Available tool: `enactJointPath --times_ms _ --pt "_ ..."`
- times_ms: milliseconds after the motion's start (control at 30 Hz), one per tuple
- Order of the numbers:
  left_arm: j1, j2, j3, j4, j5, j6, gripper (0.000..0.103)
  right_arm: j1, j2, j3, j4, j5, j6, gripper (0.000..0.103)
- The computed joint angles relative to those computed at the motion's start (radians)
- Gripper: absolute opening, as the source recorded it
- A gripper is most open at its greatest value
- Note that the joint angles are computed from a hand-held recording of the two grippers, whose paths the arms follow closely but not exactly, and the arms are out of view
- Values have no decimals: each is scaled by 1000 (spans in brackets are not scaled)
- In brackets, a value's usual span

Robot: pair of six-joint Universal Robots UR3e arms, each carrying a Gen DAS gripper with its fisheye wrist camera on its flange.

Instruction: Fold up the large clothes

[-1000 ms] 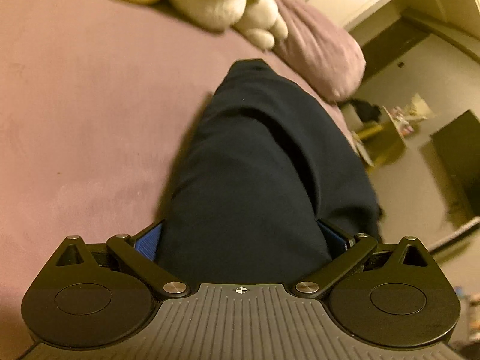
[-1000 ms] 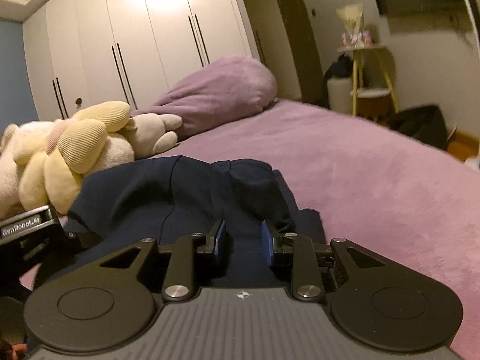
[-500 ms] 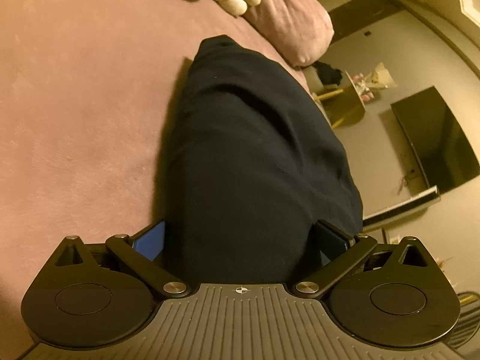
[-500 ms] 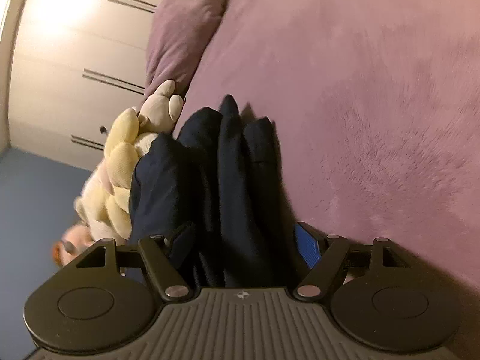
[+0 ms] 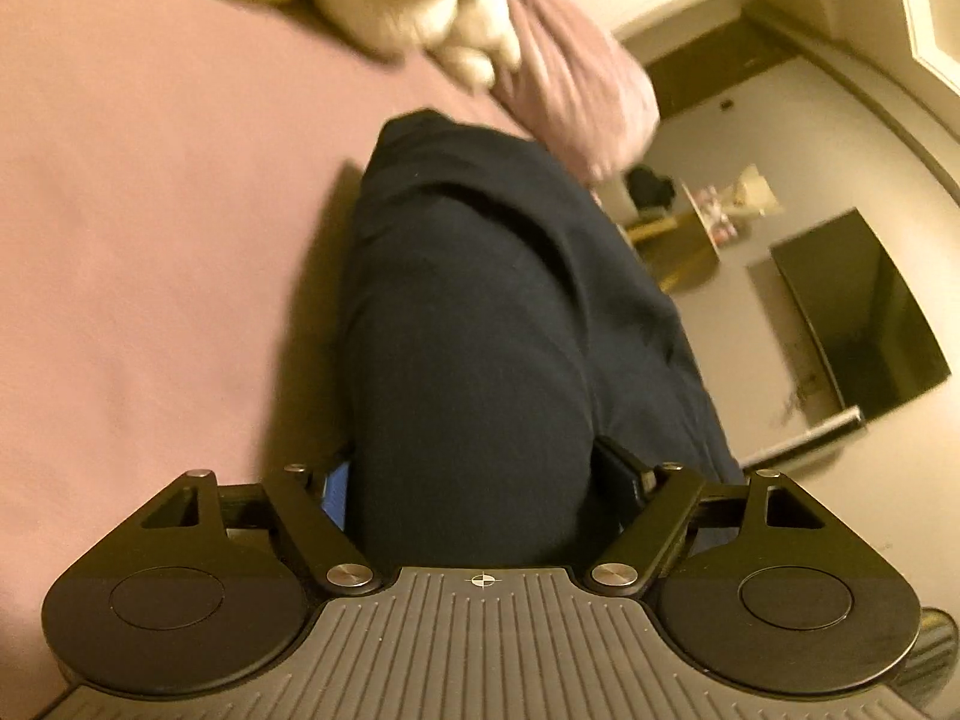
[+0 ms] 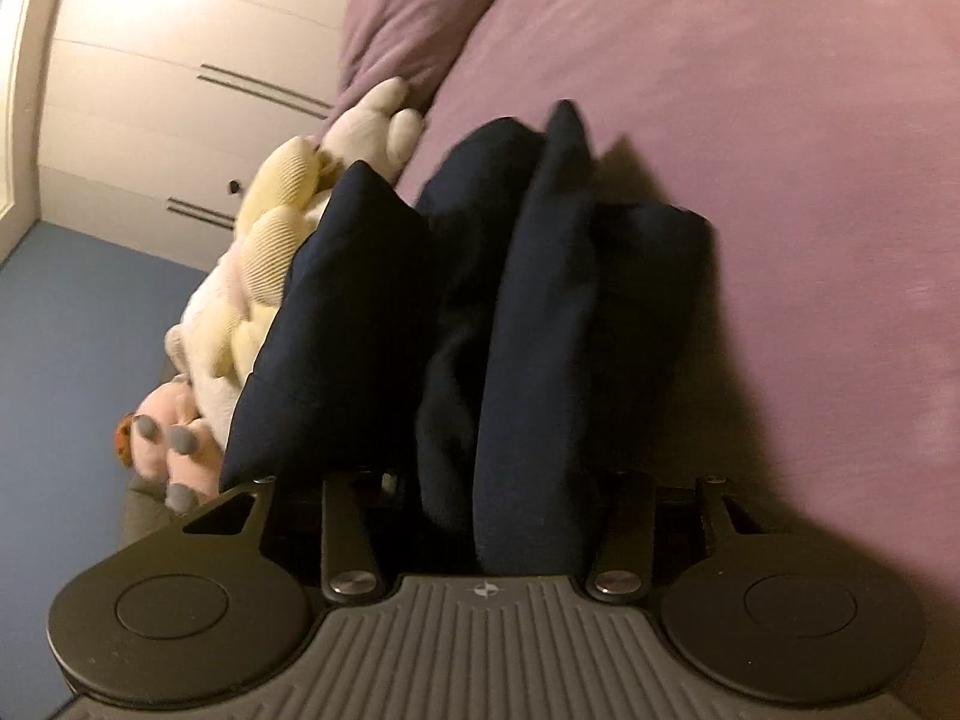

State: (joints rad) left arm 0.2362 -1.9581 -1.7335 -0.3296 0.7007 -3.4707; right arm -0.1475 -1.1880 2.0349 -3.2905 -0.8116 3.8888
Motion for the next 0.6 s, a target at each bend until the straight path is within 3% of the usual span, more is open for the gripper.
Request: enactJointPath --times_ms 200,267,367,500,600 --pt "147 170 -110 -132 104 113 86 183 221 -368 119 -10 63 44" --pt "178 196 -145 -170 126 110 87 248 305 -497 169 -33 69 48" --pt "199 277 -239 -100 128 110 91 324 311 -573 264 -175 55 68" --pt "234 502 -410 -97 140 195 96 364 139 -491 386 -350 -13 68" --pt "251 682 -523 -158 169 248 96 452 -38 -410 418 -611 -80 67"
